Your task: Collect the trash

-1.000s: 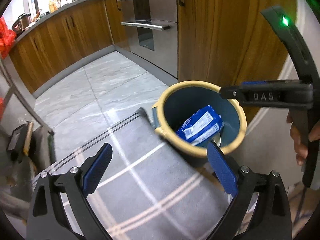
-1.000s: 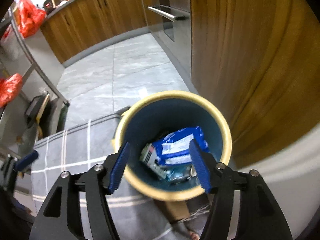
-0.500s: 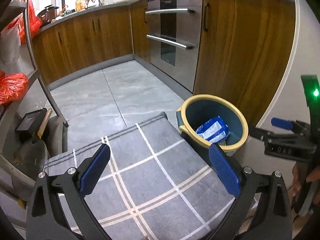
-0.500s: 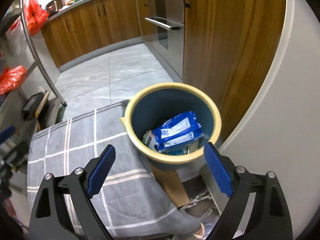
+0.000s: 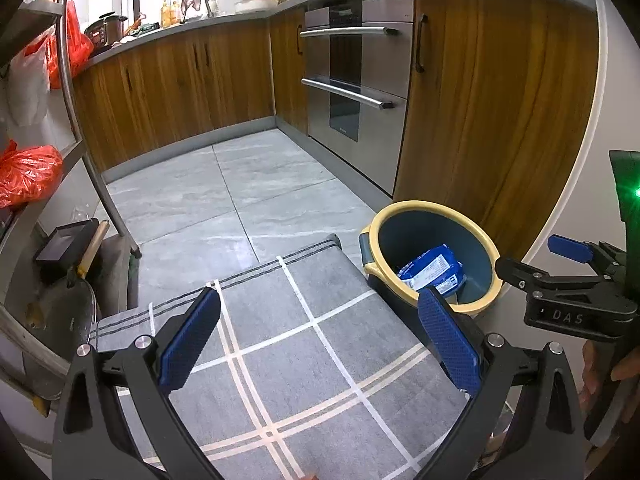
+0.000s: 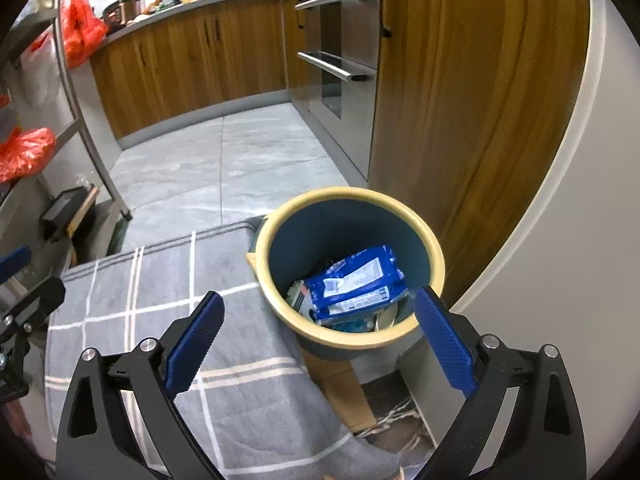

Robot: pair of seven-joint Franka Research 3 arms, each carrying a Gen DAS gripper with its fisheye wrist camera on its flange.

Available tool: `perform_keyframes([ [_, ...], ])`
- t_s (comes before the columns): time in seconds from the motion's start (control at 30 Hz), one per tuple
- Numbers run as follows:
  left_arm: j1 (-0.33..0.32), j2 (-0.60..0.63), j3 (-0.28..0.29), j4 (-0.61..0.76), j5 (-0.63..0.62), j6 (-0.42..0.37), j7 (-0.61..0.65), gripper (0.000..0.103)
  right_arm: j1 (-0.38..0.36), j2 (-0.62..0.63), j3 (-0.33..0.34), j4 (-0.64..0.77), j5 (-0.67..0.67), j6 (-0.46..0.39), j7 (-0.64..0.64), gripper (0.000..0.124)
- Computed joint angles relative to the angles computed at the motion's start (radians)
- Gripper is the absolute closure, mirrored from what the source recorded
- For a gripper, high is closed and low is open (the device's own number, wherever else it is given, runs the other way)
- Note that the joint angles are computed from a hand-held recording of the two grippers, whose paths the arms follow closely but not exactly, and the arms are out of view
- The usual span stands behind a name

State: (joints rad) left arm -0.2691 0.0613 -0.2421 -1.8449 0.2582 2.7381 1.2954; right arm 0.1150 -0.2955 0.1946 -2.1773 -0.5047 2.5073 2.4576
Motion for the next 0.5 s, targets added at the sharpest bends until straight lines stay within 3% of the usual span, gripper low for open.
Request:
perform_keyframes([
  [0.5,-0.002,0.005,-0.003,0.002,-0.019,-0.017,0.024,0.006,0.000,0.000,0.001,0.004,-0.011,-0.004,0.001,0.028],
])
